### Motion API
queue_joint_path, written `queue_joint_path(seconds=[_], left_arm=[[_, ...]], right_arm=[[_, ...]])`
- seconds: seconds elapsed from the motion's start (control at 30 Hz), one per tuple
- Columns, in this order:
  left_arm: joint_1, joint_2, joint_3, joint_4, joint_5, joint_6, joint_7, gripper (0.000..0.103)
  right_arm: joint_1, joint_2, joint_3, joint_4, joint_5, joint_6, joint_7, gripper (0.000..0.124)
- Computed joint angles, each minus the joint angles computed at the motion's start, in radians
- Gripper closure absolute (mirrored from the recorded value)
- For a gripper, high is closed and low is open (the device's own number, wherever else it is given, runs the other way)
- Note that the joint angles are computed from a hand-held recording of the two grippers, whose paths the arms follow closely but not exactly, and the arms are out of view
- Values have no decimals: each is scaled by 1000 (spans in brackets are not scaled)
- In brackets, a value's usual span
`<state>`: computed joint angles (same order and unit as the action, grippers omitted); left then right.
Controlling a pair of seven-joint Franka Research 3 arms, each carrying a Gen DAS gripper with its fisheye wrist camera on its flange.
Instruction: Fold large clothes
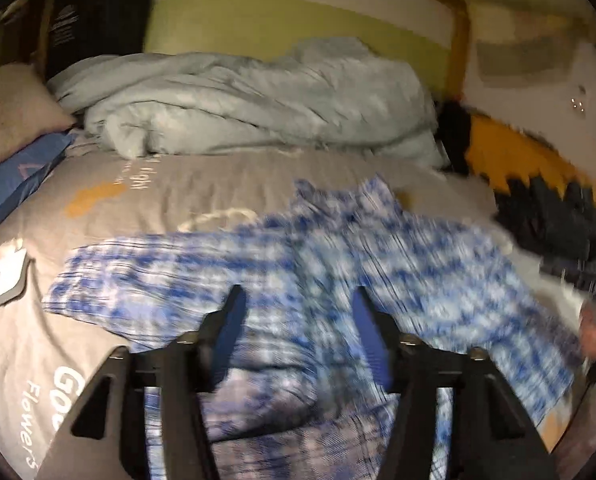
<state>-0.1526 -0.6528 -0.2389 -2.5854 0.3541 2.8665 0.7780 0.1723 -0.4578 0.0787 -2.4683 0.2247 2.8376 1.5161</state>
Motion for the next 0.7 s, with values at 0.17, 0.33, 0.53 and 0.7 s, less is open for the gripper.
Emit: queue_joint_path(seconds=[0.17,0.33,0.53,0.7], left_arm=[[61,-23,70,-20,-23,-14,-19,36],[53,32,197,-12,-140,-121,46,35],[12,96,285,-15,-337,-154,133,35],[25,134,296,-30,-443,-104,177,45]], right_arm=[[-6,7,10,2,-17,-3,7,22],[-11,17,20,3,-36,-10,16,22],[-9,24,25,5,-56,-16,24,22],[7,26,18,5,-53,-24,5,22]])
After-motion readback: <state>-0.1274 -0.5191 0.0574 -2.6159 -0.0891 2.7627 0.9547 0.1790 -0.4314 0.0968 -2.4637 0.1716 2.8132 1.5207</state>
